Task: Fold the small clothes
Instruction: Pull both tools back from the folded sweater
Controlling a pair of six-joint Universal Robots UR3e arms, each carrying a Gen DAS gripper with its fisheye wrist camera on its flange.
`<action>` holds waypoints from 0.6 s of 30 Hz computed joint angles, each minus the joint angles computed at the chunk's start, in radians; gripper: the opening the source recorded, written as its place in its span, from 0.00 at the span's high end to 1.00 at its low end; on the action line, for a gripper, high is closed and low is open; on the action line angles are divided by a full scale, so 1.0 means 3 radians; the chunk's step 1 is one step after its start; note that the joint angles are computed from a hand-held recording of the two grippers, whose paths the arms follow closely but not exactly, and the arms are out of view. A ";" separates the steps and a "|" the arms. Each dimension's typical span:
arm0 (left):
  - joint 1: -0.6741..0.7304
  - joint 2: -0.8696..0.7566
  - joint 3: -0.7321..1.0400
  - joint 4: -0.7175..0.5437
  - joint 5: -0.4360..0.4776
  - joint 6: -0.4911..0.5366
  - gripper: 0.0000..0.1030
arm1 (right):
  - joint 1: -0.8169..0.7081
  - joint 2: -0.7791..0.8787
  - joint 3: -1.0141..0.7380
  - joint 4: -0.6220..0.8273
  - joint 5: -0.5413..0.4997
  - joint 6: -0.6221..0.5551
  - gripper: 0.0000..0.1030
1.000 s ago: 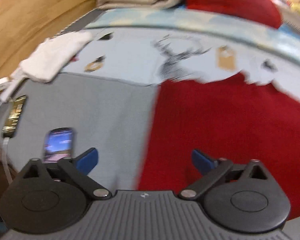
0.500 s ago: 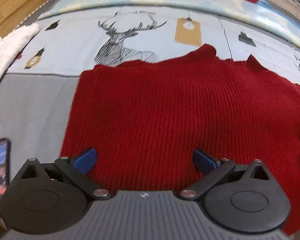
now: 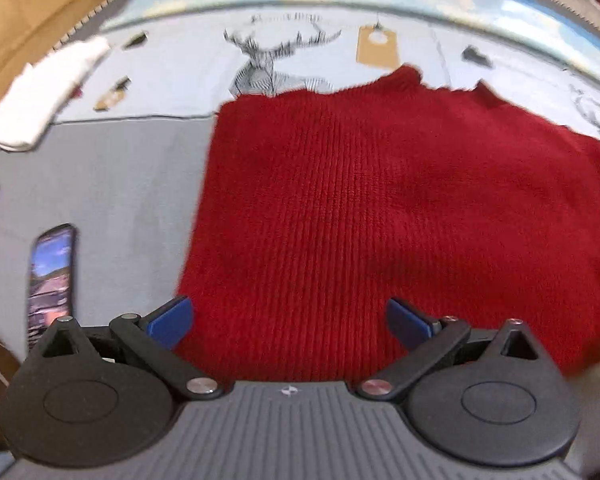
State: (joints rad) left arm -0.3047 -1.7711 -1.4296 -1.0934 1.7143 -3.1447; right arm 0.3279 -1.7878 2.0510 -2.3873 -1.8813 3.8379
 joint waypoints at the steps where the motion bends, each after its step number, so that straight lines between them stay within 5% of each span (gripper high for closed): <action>1: 0.0020 0.0190 -0.0105 -0.0081 -0.0028 0.0003 0.00 | 0.0036 -0.0127 -0.0080 0.0180 0.0016 0.0067 0.18; 5: 0.0088 0.1164 -0.0702 -0.0419 -0.0210 0.0017 0.00 | 0.0605 -0.0600 -0.0349 0.0776 -0.0243 0.0558 0.09; 11: -0.0014 0.2408 -0.1121 -0.1145 -0.0260 0.0023 0.00 | 0.2252 -0.0279 -0.1228 0.2176 -0.1096 0.2066 0.09; 14: -0.0283 0.2677 -0.1156 -0.1236 -0.0010 -0.0105 0.00 | 0.2795 0.0004 -0.1632 0.2685 -0.1336 0.2746 0.09; 18: -0.0403 0.2829 -0.0981 -0.1456 -0.0027 -0.0286 0.00 | 0.3104 0.0219 -0.1988 0.3048 -0.1508 0.3115 0.09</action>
State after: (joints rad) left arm -0.4257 -0.9223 -1.7237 -1.5302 1.7061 -3.2305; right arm 1.2591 -1.7221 1.4546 -1.4730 -2.3337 4.7726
